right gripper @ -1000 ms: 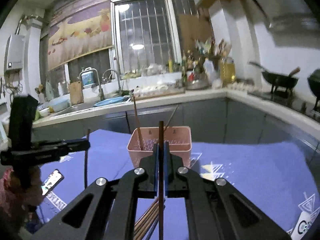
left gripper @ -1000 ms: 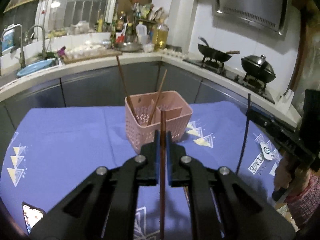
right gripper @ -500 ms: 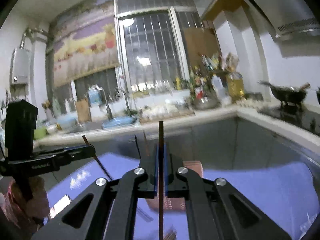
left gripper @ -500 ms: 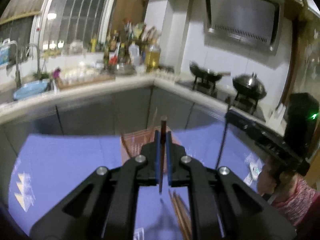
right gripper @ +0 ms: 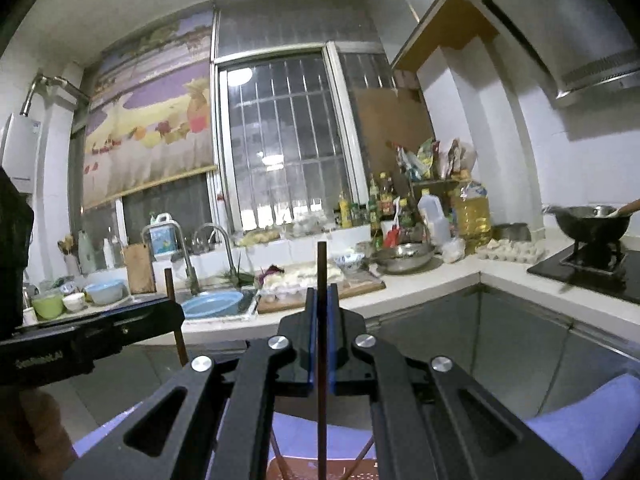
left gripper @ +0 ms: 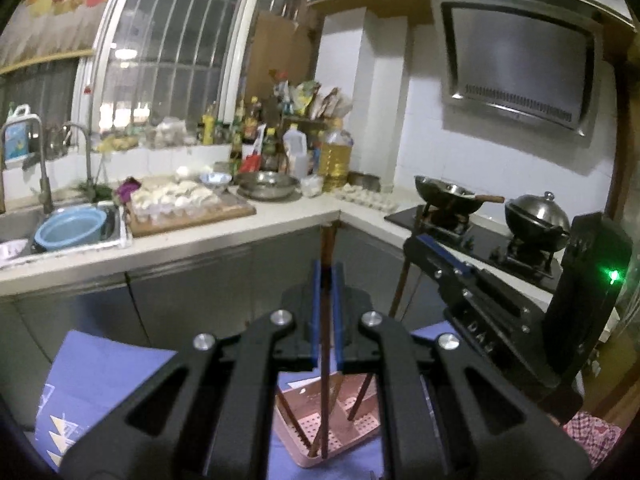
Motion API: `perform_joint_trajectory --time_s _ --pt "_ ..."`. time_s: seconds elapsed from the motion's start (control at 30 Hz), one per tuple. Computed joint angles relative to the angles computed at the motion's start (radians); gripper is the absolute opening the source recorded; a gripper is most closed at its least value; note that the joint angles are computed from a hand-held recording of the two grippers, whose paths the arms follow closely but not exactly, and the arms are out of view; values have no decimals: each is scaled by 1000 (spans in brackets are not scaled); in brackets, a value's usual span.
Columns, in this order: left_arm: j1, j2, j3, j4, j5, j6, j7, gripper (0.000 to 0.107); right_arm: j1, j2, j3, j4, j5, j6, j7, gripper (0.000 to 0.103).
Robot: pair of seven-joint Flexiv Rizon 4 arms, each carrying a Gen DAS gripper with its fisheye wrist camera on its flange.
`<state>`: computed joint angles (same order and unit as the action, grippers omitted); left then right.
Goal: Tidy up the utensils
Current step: 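Lower both chopsticks into the pink caddy and open both grippers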
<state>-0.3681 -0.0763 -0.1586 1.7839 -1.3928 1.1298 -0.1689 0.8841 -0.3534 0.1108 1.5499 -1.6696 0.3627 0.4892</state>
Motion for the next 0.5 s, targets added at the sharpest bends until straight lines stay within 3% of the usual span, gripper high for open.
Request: perform_joint_trajectory --time_s 0.37,0.5 --pt "25 -69 -17 21 106 -27 -46 5 -54 -26 7 72 47 148 133 5" --pt "20 -87 -17 49 235 8 -145 9 -72 -34 16 91 100 237 161 7"
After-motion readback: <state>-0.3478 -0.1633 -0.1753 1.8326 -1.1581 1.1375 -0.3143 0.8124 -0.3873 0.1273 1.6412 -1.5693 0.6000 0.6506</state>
